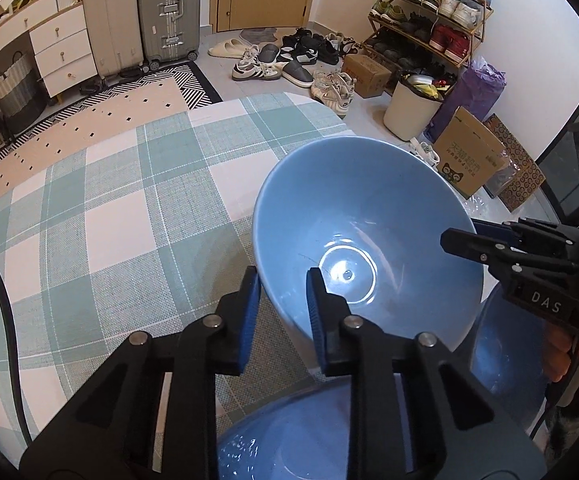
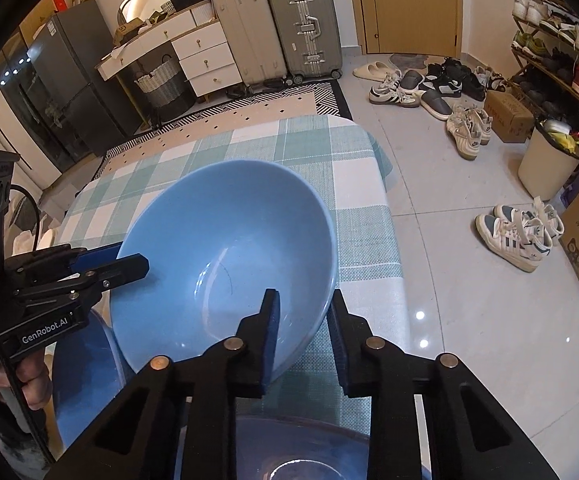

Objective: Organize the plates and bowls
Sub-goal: 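Close both tools on the rim of the light-blue bowl, then lift the gripped light-blue bowl off the table with both tools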

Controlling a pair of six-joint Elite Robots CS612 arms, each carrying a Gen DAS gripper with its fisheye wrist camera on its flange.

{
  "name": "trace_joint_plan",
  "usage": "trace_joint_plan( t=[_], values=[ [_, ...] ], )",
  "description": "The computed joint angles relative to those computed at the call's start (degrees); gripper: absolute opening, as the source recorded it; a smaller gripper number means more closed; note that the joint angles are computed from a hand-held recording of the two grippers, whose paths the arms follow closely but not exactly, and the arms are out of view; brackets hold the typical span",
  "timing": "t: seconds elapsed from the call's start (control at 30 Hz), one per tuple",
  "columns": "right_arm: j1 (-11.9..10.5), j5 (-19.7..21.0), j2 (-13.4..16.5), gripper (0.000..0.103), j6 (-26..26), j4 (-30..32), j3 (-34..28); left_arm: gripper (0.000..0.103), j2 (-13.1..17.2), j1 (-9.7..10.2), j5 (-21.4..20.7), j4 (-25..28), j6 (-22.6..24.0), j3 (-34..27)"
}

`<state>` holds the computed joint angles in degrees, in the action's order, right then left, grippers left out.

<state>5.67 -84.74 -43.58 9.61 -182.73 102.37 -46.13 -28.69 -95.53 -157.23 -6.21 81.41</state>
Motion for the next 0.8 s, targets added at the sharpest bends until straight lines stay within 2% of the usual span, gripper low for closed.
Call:
trace_joint_plan(
  t=[0.13, 0.8],
  values=[
    [0.1, -0.5, 0.0, 0.021, 0.0, -0.2, 0.0, 0.019, 0.0, -0.11, 0.1, -0.2, -0.3, 0.1],
    [0.5, -2.8, -1.0, 0.021, -0.2, -2.9, 1.3, 0.019, -1.0, -0.51, 0.8, -3.4, 0.0, 1.1]
  ],
)
